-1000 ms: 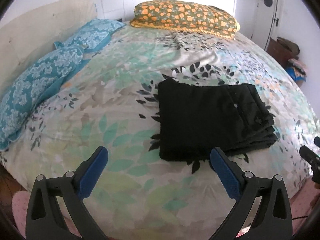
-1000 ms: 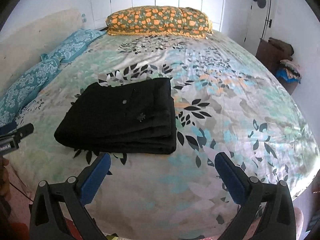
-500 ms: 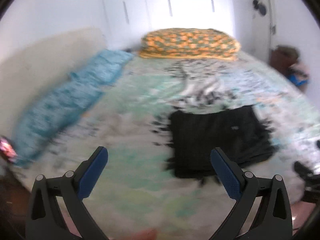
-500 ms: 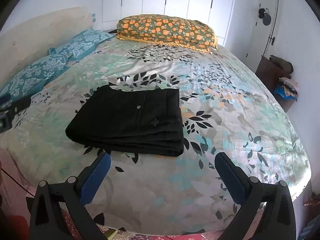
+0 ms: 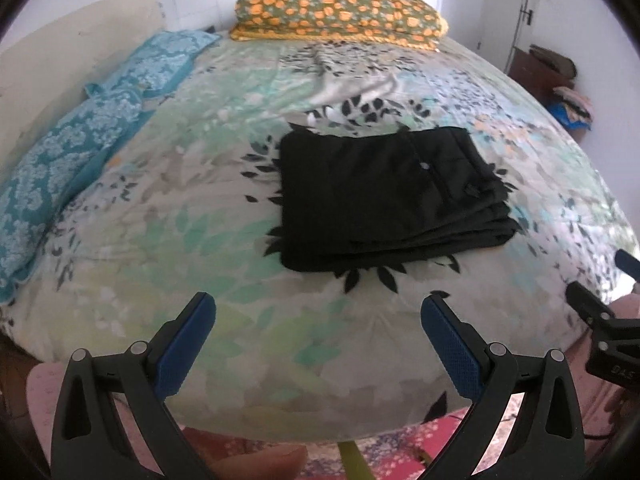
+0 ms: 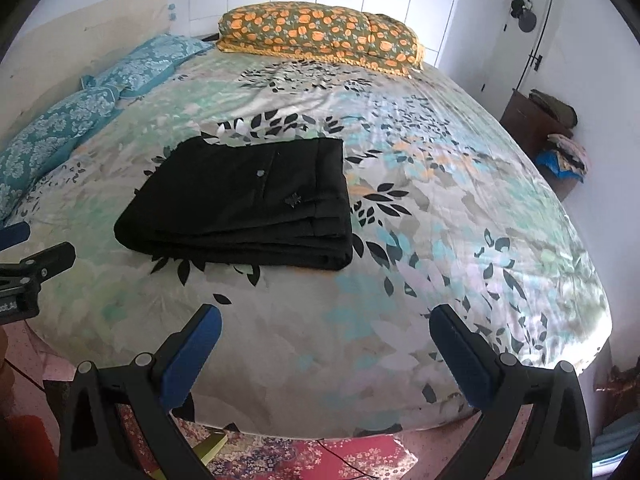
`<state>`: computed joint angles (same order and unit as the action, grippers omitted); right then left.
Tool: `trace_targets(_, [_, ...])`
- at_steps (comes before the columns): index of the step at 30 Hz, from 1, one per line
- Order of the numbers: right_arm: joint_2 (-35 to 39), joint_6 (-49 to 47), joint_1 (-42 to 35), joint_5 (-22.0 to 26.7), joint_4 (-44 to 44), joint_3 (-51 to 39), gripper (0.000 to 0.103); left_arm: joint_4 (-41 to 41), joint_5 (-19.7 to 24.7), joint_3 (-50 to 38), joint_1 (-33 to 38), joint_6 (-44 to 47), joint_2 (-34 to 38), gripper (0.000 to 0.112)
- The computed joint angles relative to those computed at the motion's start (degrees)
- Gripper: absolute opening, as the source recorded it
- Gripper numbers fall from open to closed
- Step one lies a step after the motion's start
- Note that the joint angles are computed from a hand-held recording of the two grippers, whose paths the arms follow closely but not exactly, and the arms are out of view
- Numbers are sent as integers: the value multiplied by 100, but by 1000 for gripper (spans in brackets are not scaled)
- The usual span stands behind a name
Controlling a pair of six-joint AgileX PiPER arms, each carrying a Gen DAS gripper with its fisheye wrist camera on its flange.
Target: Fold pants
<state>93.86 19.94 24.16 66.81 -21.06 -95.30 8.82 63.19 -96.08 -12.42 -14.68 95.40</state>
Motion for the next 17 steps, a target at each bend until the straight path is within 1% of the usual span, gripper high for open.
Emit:
trace_targets(3, [37, -48, 19, -1, 27, -17, 103, -46, 79, -68, 45, -14, 69, 102])
trace_targets(7, [70, -98, 103, -12, 17, 11, 103, 22, 59, -16, 59, -102, 39, 102])
trace_targets(11, [87, -152, 127, -38, 60, 37, 103, -108, 135, -43, 161, -99, 98, 102])
trace_targets(14, [71, -124, 131, -78, 31, 42, 103, -18, -25, 152, 156, -200, -1, 103])
trace_targets(17, [72, -98, 123, -91, 1, 31, 103, 110, -33, 158, 94, -153, -5, 102])
